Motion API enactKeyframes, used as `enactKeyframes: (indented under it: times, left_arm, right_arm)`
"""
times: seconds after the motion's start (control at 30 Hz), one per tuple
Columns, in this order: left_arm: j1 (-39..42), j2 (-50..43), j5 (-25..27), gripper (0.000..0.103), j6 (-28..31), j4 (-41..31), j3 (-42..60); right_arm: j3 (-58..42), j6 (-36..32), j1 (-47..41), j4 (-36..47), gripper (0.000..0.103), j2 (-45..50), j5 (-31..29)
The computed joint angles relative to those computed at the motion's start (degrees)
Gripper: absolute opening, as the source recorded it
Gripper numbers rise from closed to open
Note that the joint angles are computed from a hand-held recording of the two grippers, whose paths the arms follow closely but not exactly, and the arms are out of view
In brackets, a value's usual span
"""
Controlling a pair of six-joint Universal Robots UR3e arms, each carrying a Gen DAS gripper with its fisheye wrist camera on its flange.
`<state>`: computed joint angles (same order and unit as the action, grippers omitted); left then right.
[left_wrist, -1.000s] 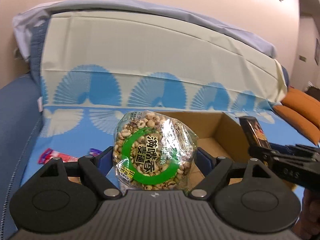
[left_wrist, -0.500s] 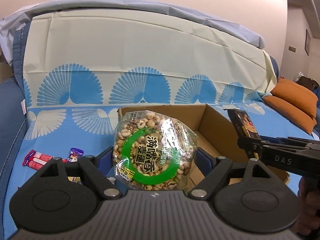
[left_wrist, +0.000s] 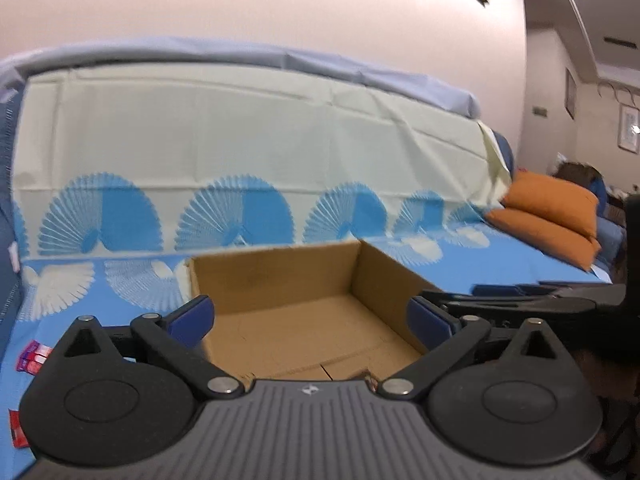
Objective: Organize snacks
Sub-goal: 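Lower both snacks into the cardboard box and open both tools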
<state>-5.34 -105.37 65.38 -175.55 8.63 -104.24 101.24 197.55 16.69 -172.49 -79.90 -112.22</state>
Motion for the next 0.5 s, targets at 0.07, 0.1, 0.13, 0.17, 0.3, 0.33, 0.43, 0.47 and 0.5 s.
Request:
enactKeyframes:
  times: [0.07, 0.1, 0.13, 0.17, 0.3, 0.33, 0.43, 0.47, 0.5]
  left_arm:
    - [0.53, -0.38, -0.6, 0.102, -1.79, 3.15, -1.05]
    - [0.85, -0.62, -0.83, 0.102, -2.57, 5.1, -1.61]
    - [0.95, -0.79, -0.58, 0.102, -2.64, 6.6, -2.15]
    - [1.32, -0.43, -1.01, 0.102, -2.27, 5.99, -2.22]
    - [4.42, 2.38, -6.63, 0.099, 0.54, -4.3, -1.12]
    - [5.58, 3.19, -8.7, 0.099, 2.03, -7.78, -0.67]
    - [8.23, 4.93, -10.6, 0.099, 4.52, -12.41, -0.68]
    - [9.21, 5.34, -11.2, 0.099, 5.0, -12.94, -0.92]
    - [10.29, 5.96, -11.76, 0.099, 5.65, -13.9, -1.09]
  right_arm:
    - [-0.49, -0.02, 1.08, -1.56, 0.069, 1.32, -2.77]
    - [-0.66, -0.18, 1.57, -2.57, 0.071, 2.0, -4.09]
    - [-1.0, -0.36, 2.26, -3.74, 0.071, 2.86, -5.71]
    - [-1.36, -0.57, 2.77, -4.56, 0.071, 3.55, -6.85]
    - [-2.04, -0.59, 3.54, -5.96, 0.071, 4.52, -7.08]
    - [-2.46, -0.53, 3.81, -6.02, 0.071, 4.85, -7.34]
    - [-3.56, 0.46, 4.17, -5.77, 0.071, 5.36, -6.25]
    - [-4.16, 0.64, 4.34, -5.28, 0.071, 5.61, -5.81]
    - [-5.14, 0.85, 4.8, -4.48, 0.069, 6.07, -5.64]
